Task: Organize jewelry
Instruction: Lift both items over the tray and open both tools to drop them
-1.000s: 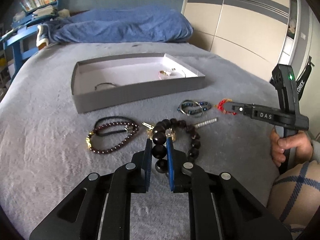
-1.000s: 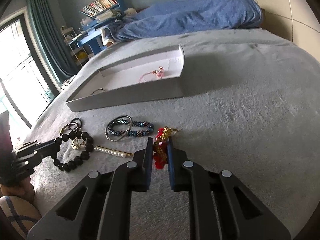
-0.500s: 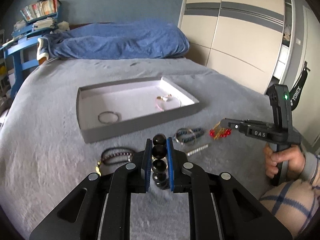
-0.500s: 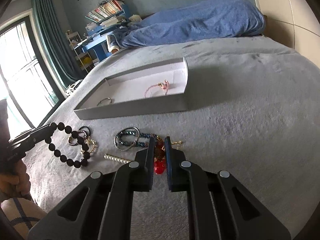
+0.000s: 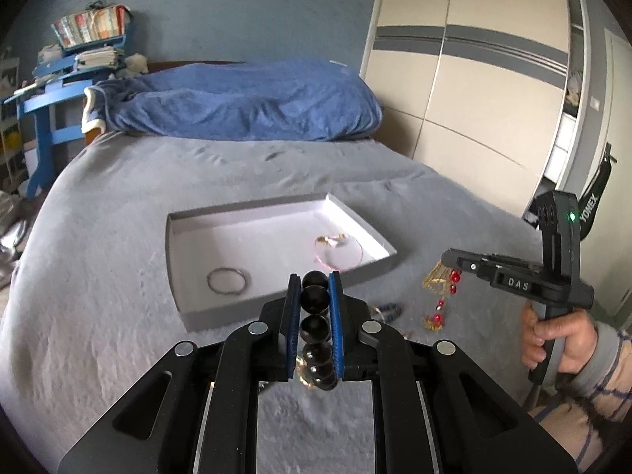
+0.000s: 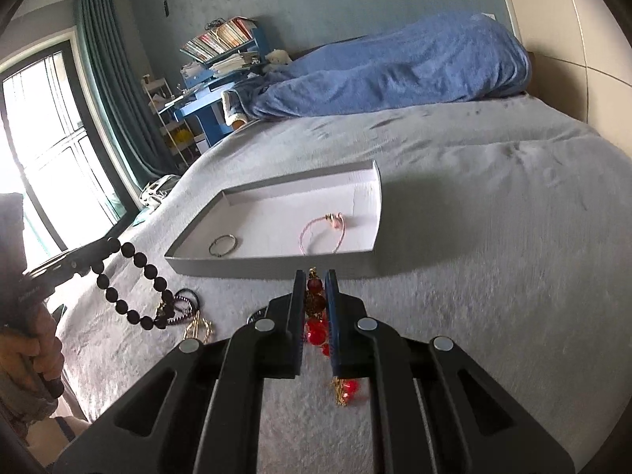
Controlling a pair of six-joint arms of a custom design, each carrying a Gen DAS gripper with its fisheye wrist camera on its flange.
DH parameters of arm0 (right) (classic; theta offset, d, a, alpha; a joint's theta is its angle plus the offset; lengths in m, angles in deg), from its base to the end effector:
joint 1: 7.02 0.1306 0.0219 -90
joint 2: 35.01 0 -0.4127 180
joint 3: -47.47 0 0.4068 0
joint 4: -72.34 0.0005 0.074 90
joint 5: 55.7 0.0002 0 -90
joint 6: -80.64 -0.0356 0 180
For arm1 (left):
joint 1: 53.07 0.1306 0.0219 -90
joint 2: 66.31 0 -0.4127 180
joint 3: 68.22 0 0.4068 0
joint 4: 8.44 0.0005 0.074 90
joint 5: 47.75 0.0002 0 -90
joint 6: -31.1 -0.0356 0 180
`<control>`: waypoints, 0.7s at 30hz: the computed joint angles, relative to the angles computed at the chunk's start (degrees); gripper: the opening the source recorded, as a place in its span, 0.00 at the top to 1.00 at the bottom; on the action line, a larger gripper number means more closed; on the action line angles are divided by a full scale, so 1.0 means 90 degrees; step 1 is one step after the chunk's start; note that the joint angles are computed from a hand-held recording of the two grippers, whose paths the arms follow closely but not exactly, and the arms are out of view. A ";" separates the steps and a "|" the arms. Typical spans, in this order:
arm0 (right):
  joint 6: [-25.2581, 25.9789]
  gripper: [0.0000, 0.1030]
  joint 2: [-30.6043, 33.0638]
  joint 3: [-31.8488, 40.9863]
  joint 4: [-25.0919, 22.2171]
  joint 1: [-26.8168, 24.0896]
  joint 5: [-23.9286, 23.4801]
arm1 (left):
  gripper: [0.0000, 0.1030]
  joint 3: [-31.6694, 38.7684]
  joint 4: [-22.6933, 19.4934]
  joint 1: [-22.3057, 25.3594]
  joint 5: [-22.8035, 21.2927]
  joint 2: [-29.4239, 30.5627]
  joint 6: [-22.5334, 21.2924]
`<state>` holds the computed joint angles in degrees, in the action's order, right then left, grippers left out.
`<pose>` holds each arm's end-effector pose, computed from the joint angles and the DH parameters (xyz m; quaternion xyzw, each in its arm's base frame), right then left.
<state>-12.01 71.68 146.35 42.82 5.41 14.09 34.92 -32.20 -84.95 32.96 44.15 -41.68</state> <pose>0.6115 0.1469 0.4053 -0.1528 0.8725 0.2132 0.4123 0.5658 -0.3457 0.4089 0.0712 0.8658 -0.1395 0.4752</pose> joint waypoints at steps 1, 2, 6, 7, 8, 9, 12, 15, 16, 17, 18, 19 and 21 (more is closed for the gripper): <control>0.0007 0.91 0.0009 0.0043 -0.0005 0.0004 0.0000 | 0.86 0.0061 -0.0032 0.0025 0.0014 0.0017 -0.0010; 0.0022 0.91 0.0016 0.0089 -0.0006 0.0008 0.0002 | 0.86 0.0121 -0.0064 0.0041 0.0006 0.0040 -0.0031; 0.0011 0.91 0.0084 0.0368 -0.0034 0.0009 -0.0051 | 0.86 0.0405 -0.0203 0.0136 0.0015 0.0135 -0.0120; 0.0009 0.91 0.0117 0.0486 -0.0051 0.0013 -0.0067 | 0.86 0.0459 -0.0223 0.0161 0.0022 0.0150 -0.0126; 0.0007 0.91 0.0140 0.0574 -0.0067 0.0018 -0.0083 | 0.86 0.0524 -0.0248 0.0181 0.0022 0.0173 -0.0135; 0.0015 0.91 0.0184 0.0717 -0.0102 0.0026 -0.0104 | 0.86 0.0630 -0.0301 0.0217 0.0041 0.0214 -0.0140; 0.0039 0.91 0.0273 0.1060 -0.0193 0.0080 -0.0083 | 0.86 0.0865 -0.0388 0.0318 0.0203 0.0315 -0.0089; -0.0006 0.91 0.0460 0.1564 -0.0330 0.0114 -0.0115 | 0.86 0.1167 -0.0537 0.0385 0.0266 0.0461 -0.0124; 0.0013 0.91 0.0541 0.1768 -0.0395 0.0134 -0.0102 | 0.86 0.1283 -0.0602 0.0404 0.0277 0.0523 -0.0148; 0.0043 0.91 0.0624 0.1973 -0.0469 0.0160 -0.0086 | 0.86 0.1401 -0.0675 0.0419 0.0281 0.0579 -0.0175; 0.0061 0.91 0.0677 0.2099 -0.0524 0.0171 -0.0083 | 0.86 0.1568 -0.0770 0.0435 0.0272 0.0665 -0.0209; 0.0105 0.91 0.0792 0.2357 -0.0638 0.0202 -0.0054 | 0.86 0.1710 -0.0848 0.0449 0.0266 0.0739 -0.0234; 0.0166 0.91 0.0914 0.2631 -0.0770 0.0243 -0.0015 | 0.86 0.1981 -0.0984 0.0483 0.0269 0.0887 -0.0245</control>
